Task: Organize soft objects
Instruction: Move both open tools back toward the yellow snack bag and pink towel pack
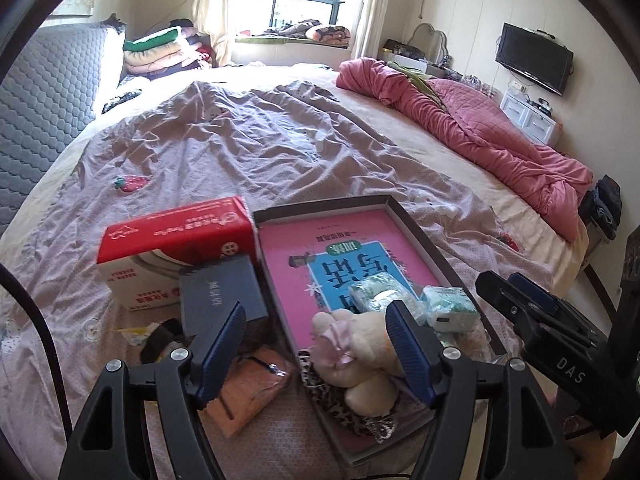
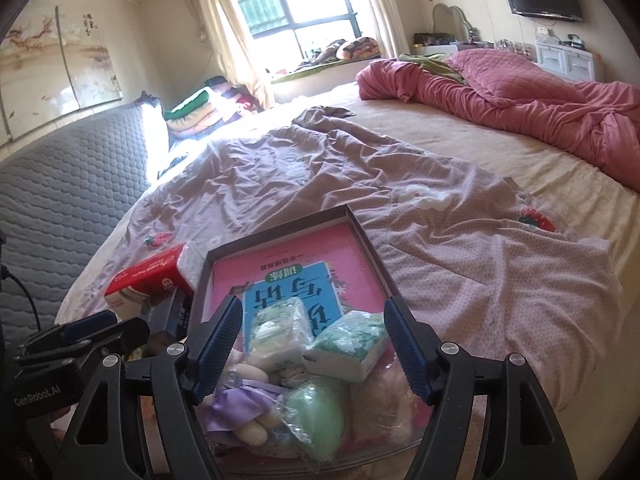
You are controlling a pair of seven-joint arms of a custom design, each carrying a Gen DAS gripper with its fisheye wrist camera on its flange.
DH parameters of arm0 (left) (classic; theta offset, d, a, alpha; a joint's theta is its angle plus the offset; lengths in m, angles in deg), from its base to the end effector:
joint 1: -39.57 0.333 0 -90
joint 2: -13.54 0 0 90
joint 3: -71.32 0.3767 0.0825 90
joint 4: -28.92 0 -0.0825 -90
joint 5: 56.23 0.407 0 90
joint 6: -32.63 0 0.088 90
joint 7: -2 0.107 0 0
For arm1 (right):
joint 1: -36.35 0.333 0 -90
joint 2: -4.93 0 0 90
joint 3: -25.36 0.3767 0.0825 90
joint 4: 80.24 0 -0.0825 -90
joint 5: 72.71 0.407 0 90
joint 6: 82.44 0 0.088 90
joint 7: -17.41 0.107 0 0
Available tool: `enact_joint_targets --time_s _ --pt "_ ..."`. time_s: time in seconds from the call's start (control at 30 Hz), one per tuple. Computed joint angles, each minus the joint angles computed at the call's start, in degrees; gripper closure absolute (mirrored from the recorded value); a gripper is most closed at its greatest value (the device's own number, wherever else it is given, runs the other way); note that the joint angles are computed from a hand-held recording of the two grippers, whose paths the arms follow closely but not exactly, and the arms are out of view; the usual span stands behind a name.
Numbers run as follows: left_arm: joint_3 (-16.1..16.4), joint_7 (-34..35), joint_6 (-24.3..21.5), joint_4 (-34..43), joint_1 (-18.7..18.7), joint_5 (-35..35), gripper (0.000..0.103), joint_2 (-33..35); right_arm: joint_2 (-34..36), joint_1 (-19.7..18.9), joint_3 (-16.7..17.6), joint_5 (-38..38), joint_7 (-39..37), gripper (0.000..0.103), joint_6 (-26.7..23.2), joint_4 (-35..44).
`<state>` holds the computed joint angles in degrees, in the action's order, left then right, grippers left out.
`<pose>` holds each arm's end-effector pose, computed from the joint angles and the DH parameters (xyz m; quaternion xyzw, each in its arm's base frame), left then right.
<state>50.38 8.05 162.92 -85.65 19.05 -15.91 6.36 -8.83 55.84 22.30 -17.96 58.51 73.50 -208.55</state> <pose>0.4339 -0.3766 0.6112 -0.7680 0.5241 -0.2678 0.2524 0.5132 0.1175 0.5877 -0.7398 0.4974 -0.1145 0.4384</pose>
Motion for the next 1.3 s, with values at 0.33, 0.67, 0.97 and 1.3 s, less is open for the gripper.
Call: enact_joint_targets --time_s 0.33,0.67,0.97,1.3 --pt "0.08 -1.25 -3.77 -11.48 3.8 -6.21 0.03 -13.07 -4.73 5.42 2.38 -1.81 -5.86 0.028 -4.44 -1.55" --pt "-1.05 -2.06 -0.31 -20.85 7.7 -12.47 0.03 -19.79 -4.13 7.69 6.4 -13.14 4.12 0.028 -12.22 -2.73" --pt "0.4 -1.07 7.79 -27.37 9.29 -16.43 0.03 -21.91 -0.4 7.26 10.03 -20.57 28.55 0.028 -14.16 -1.99" --pt "5.85 7.9 27.64 -32.6 9.31 -29.23 0.03 -17.01 1.78 7.54 10.12 -24.82 37.94 0.028 -14.08 -1.75"
